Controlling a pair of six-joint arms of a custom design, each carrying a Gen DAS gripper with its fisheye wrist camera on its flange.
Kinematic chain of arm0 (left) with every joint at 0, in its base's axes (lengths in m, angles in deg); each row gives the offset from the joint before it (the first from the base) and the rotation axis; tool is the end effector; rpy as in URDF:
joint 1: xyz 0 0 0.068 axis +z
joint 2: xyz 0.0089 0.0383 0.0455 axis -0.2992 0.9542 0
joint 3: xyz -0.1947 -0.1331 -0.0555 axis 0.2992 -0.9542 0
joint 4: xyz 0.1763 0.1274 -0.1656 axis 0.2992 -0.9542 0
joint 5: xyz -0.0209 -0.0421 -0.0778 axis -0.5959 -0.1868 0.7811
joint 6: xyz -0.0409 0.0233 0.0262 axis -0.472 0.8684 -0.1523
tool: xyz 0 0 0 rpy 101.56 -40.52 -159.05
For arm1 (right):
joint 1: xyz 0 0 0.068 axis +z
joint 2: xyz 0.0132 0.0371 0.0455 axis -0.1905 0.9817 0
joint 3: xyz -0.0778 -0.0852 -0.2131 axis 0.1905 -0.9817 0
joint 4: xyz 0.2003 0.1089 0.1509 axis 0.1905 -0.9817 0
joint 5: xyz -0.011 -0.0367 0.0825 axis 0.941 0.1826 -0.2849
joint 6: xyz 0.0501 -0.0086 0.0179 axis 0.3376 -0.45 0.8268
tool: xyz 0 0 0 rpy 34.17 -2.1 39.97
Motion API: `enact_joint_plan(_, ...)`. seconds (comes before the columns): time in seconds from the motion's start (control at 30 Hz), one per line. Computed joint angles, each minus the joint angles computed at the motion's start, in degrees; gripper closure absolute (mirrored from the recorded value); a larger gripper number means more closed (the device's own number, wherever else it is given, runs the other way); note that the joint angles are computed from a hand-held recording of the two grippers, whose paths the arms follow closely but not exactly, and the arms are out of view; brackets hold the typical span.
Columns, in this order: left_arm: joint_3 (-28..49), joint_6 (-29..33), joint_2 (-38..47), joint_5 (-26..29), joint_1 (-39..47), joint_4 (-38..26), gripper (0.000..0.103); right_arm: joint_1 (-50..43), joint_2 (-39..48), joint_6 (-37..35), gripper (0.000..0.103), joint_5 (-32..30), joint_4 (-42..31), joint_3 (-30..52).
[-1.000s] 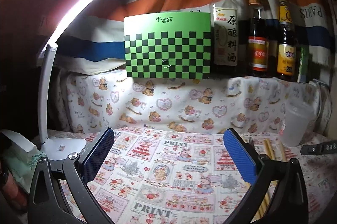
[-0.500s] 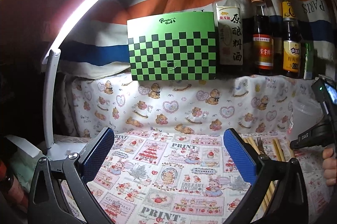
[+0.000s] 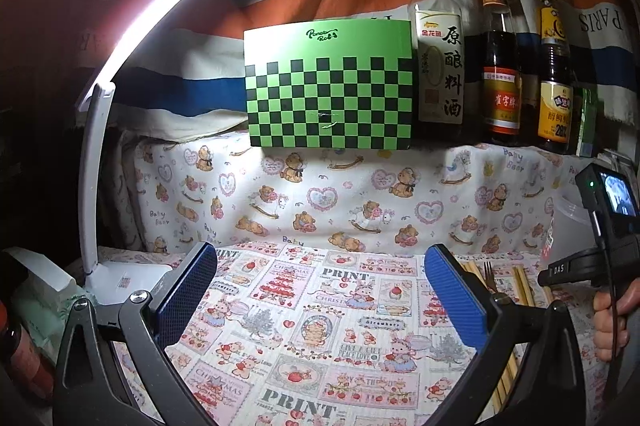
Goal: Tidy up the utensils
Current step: 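Lower the right gripper onto one bamboo chopstick and close it, then grasp a chopstick from the bundle with the left gripper while the right lifts its chopstick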
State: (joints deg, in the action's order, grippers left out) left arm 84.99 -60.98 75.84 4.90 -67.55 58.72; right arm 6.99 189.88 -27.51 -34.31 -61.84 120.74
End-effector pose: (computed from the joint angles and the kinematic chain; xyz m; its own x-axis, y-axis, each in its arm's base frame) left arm 0.1318 -0.1053 0.1059 -0.2630 -0.1686 -0.9499 -0.5608 0.8279 0.0083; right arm 0.4036 0.1334 0.0658 -0.8368 -0.1500 -0.5266 -0.2474 0.9615 0.1194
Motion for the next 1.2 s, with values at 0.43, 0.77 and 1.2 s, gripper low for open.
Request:
enact_joint_plan(0.43, -1.05, 17.77, -3.51, 23.0, 9.56, 15.37, 0.02, -2.15, -7.36, 1.6, 0.095, -10.32, 9.13, -8.9)
enact_joint_plan(0.77, 18.73, 28.81, 11.16, 50.65, 22.3, 15.52, 0.067, -4.53, -24.02, -3.59, 0.095, -17.86, 6.25, -13.47)
enact_joint_plan(1.2, 47.06, 35.2, 44.43, 56.11, 25.72, 7.46, 0.085, -11.72, -35.76, -8.05, 0.095, -21.88, 7.54, -15.26)
